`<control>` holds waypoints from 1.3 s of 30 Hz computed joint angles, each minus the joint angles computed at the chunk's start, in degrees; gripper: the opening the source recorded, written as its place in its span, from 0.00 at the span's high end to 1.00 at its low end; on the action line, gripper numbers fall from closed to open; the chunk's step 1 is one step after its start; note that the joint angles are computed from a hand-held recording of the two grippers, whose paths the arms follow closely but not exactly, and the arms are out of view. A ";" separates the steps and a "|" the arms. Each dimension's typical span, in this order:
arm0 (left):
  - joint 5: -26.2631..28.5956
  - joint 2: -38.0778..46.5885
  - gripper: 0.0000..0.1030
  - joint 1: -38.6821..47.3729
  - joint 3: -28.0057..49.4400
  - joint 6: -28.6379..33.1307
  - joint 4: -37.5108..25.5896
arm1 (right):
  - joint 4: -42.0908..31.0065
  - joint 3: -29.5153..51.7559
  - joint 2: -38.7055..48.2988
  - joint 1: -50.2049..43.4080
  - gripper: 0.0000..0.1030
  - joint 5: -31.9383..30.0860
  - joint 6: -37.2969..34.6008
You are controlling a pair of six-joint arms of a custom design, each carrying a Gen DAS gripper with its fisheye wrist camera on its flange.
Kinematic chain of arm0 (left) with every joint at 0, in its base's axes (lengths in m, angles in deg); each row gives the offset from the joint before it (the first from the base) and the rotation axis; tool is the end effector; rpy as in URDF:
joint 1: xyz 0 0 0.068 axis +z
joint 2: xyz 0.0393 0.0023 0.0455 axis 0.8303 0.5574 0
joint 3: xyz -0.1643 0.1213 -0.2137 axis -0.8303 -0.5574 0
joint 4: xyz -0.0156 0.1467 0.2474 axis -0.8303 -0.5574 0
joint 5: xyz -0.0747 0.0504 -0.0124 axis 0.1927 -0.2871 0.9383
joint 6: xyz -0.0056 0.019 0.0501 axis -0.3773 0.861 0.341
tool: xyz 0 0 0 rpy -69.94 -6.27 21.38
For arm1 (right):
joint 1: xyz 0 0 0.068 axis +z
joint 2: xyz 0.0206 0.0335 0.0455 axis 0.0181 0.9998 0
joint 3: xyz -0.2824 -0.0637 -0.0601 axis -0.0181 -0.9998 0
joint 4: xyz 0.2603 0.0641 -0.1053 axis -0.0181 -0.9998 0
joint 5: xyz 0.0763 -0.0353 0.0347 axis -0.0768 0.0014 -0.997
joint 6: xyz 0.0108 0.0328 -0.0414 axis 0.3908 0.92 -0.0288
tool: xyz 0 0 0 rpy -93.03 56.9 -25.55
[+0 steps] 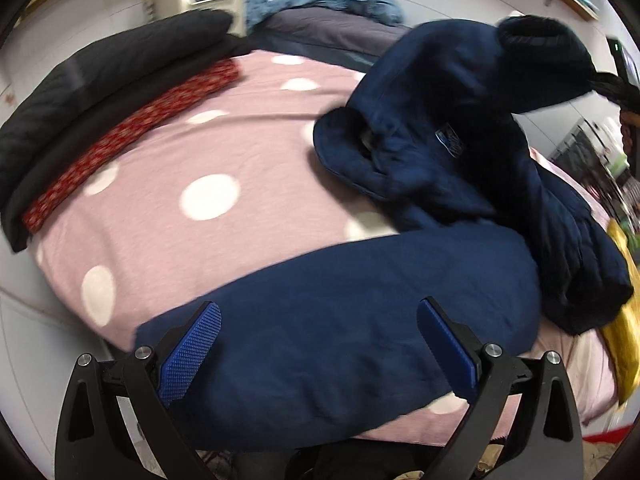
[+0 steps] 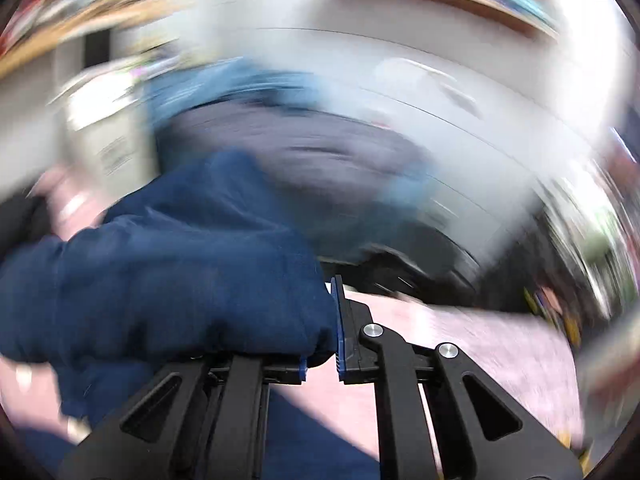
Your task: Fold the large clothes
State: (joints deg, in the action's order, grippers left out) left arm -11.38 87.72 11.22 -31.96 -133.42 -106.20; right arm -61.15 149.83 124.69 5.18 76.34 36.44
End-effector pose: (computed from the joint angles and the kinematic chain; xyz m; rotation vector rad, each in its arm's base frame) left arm 0.0953 -0.0770 0.1900 -0.2982 2.5804 -0.1023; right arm 0.4922 0.0304 0.3229 -0.0194 2.2706 -0.1346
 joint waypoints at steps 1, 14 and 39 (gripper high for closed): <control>-0.36 1.22 0.06 -1.78 0.10 -0.36 1.06 | -1.79 1.70 1.03 -4.29 0.91 -0.89 2.67; -2.24 28.75 0.06 -20.89 6.80 3.95 17.94 | -7.10 -13.47 5.88 -34.30 0.36 -27.82 17.08; -17.06 40.39 0.88 -18.16 10.97 3.73 22.56 | 11.89 -48.03 -35.82 -37.93 0.07 -4.74 -2.71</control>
State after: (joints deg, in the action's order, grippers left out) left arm -28.43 128.11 -6.94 -20.99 -129.68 -83.64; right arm -49.26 101.80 88.86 -32.75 71.60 33.73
